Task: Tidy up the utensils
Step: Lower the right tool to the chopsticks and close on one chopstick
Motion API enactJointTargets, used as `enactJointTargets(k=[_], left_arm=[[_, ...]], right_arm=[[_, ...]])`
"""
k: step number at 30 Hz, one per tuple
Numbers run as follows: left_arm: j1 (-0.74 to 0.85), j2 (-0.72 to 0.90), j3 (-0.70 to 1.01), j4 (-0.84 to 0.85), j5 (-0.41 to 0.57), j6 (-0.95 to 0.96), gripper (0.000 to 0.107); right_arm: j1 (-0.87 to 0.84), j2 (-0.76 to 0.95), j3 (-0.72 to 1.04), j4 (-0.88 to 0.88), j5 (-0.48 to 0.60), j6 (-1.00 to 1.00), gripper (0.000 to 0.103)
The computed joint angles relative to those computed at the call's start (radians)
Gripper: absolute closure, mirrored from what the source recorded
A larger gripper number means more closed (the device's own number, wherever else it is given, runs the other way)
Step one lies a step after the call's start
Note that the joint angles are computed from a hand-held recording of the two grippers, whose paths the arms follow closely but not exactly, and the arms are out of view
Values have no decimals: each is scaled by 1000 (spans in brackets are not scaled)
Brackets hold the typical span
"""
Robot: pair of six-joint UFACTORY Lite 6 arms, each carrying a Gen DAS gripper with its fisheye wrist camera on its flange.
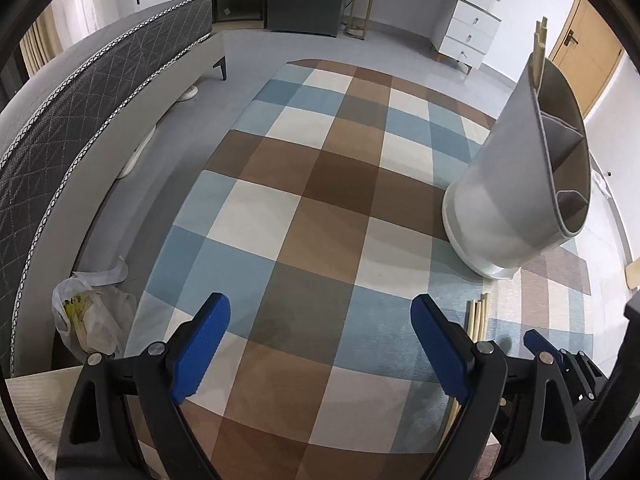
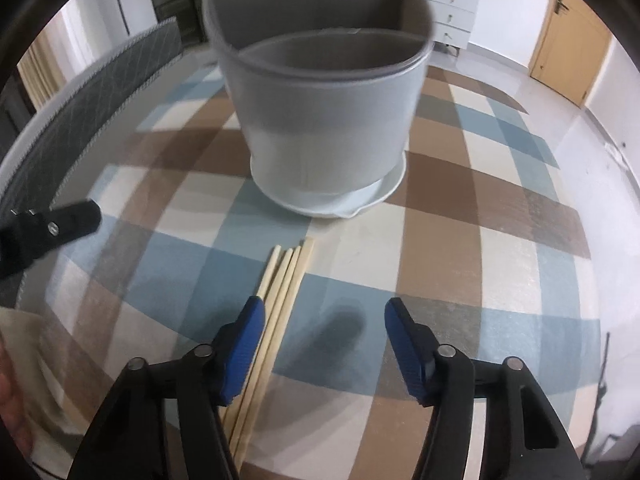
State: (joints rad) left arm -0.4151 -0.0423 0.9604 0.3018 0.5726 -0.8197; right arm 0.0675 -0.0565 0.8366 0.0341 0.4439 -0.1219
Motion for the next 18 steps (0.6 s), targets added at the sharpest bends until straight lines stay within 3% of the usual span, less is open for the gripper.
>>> enactJointTargets(k=[5,18], left_arm=[[12,17,4,-24,2,15,18],[22,20,10,-32,10,17,18]], right_arm=[[-26,21,10,19,16,-16,57],[-41,21,12,71,24,-52,59]])
